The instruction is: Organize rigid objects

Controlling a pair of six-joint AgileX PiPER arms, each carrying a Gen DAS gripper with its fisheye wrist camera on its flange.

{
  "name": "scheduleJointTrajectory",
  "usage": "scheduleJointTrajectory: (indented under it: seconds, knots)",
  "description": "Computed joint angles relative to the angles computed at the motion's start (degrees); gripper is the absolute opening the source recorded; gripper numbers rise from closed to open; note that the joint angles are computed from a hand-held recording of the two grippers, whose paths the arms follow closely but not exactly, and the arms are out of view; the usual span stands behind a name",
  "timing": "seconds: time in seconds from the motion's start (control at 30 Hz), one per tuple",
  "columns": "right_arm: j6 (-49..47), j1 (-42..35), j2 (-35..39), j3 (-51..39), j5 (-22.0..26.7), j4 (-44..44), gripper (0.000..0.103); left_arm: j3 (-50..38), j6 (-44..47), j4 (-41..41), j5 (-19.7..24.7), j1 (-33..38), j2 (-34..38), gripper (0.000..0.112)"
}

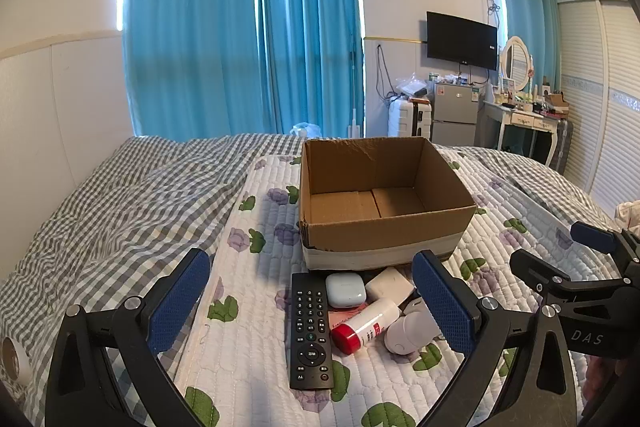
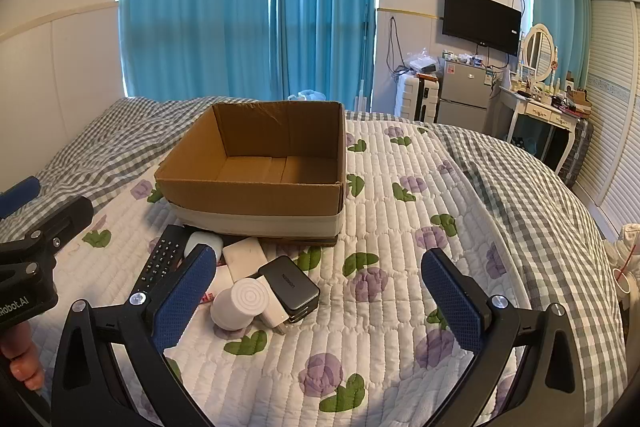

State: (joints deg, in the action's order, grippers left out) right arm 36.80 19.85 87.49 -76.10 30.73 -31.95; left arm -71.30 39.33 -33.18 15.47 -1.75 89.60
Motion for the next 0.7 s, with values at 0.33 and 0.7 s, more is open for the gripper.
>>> scheduleJointTrajectory:
  seconds: [0.33,0.7]
  knots:
    - [0.6,0.3,0.1,0.4,-0.1,-0.4,0.103,0.1,-0.1,0.0,0.0,0.1,0.0,0.103]
    - [-2.8,-1.0,0.5,-0.4,-0.1,2.6,0.103,0.1,-0.4,0.3,0.0,0.1,-0.1,0.103]
